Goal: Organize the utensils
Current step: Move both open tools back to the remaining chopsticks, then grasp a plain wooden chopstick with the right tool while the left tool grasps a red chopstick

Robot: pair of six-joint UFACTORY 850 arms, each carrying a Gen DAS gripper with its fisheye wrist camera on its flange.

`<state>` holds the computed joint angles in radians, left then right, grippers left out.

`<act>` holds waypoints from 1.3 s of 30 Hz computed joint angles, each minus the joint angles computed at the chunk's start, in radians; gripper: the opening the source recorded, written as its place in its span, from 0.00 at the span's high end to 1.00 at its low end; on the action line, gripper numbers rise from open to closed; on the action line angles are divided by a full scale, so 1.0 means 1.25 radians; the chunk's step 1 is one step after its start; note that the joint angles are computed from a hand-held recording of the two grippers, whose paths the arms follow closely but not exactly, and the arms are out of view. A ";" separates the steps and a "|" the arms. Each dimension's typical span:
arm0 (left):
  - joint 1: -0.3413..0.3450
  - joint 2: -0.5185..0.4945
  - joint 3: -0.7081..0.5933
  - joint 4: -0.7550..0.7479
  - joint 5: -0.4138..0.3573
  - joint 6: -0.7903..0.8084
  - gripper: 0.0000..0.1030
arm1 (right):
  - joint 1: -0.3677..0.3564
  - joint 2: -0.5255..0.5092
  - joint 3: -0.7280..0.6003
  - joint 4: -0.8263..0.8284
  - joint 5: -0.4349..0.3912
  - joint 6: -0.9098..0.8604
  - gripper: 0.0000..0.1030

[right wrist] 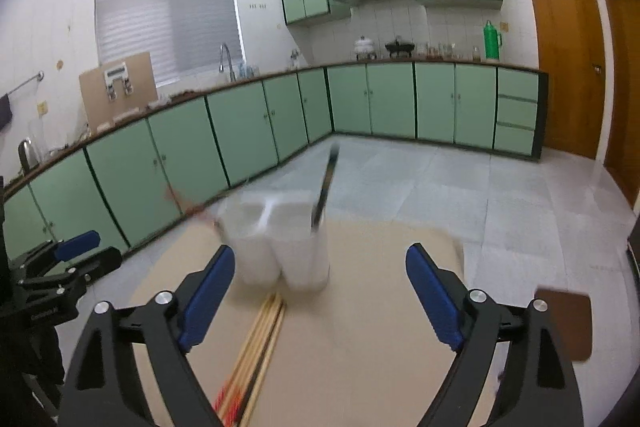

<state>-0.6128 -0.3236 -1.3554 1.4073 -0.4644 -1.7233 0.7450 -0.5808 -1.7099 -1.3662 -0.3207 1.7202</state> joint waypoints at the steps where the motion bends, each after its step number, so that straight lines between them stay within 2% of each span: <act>1: -0.008 0.005 0.024 -0.014 -0.011 0.004 0.30 | 0.008 0.007 0.023 -0.007 -0.005 0.016 0.17; 5: -0.020 0.018 0.098 -0.109 0.008 0.052 0.30 | 0.034 0.015 0.092 0.055 0.007 0.018 0.17; 7: -0.027 0.020 0.128 -0.132 0.004 0.062 0.30 | 0.053 0.009 0.114 0.077 -0.016 0.010 0.17; 8: -0.031 0.019 0.144 -0.152 -0.001 0.072 0.30 | 0.064 0.003 0.120 0.097 -0.031 -0.008 0.19; 10: -0.033 0.017 0.162 -0.179 0.001 0.089 0.31 | 0.072 -0.002 0.131 0.141 -0.017 -0.029 0.22; 17: -0.043 0.012 0.199 -0.251 0.010 0.116 0.31 | 0.100 -0.032 0.129 0.301 -0.011 -0.169 0.34; 25: -0.043 0.014 0.205 -0.260 0.012 0.125 0.31 | 0.114 -0.062 0.098 0.430 -0.018 -0.319 0.39; 29: -0.048 0.013 0.207 -0.256 0.015 0.116 0.31 | 0.118 -0.072 0.082 0.446 -0.038 -0.347 0.42; 34: -0.051 0.008 0.203 -0.262 0.015 0.121 0.30 | 0.122 -0.072 0.079 0.404 -0.107 -0.311 0.45; 39: -0.053 0.008 0.203 -0.263 0.017 0.116 0.30 | 0.113 -0.047 0.118 0.367 -0.060 -0.257 0.45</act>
<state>-0.6787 -0.3138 -1.1021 1.0790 -0.4432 -1.5780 0.8868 -0.6393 -1.5626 -0.9072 -0.3955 1.3986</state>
